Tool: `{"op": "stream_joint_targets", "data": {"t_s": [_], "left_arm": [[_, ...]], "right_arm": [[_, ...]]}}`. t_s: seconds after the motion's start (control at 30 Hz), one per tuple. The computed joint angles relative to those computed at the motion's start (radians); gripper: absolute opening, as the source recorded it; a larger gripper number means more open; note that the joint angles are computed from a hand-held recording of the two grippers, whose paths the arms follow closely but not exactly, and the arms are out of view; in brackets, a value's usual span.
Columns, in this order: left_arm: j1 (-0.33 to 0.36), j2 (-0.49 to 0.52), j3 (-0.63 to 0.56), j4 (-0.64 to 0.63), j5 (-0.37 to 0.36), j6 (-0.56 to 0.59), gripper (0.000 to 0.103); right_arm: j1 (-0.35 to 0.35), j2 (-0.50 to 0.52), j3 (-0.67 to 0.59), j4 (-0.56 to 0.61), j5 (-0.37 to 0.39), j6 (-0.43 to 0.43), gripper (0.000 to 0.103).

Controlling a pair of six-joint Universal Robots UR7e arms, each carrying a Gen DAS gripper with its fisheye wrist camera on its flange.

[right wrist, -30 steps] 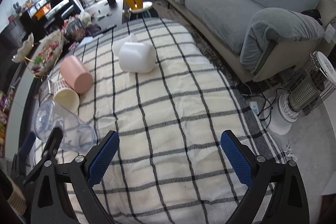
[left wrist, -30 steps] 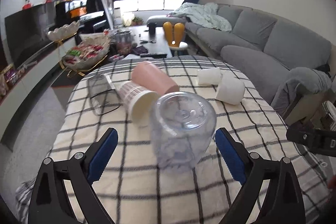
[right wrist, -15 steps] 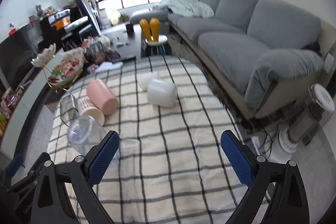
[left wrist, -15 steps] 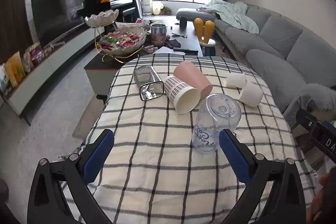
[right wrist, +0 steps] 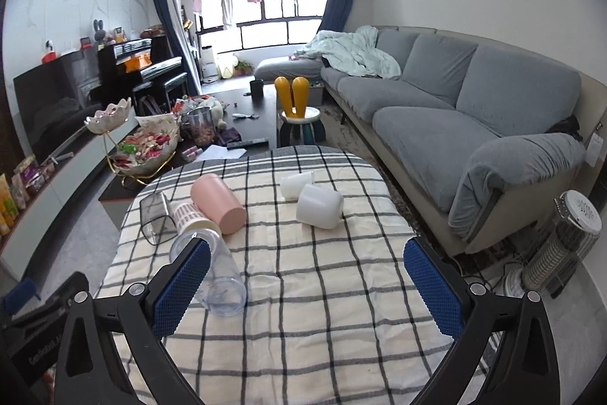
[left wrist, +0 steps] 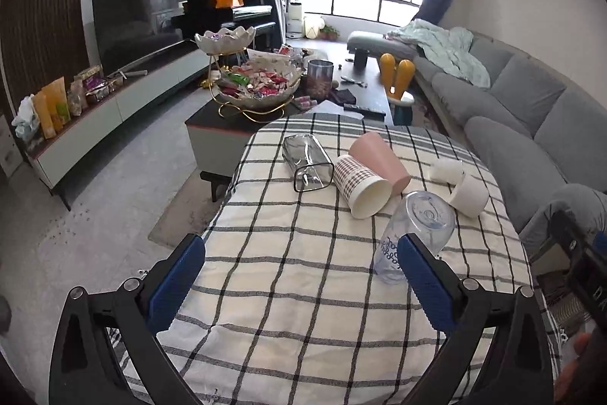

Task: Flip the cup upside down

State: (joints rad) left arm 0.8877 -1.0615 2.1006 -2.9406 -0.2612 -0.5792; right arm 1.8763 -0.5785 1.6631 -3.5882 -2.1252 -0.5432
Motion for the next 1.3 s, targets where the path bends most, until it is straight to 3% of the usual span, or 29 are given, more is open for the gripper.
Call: {"op": "stream_joint_targets", "data": {"t_s": [0.27,1.3], "left_arm": [[-0.008,0.0,0.015,-0.044,0.007,0.03,0.103],[0.001,-0.006,0.017,-0.017,0.003,0.008,0.103]], "right_arm": [[0.002,0.003,0.009,-0.004,-0.006,-0.004,0.102],[0.009,0.002,0.013,-0.005,-0.002,-0.011,0.102]]}}
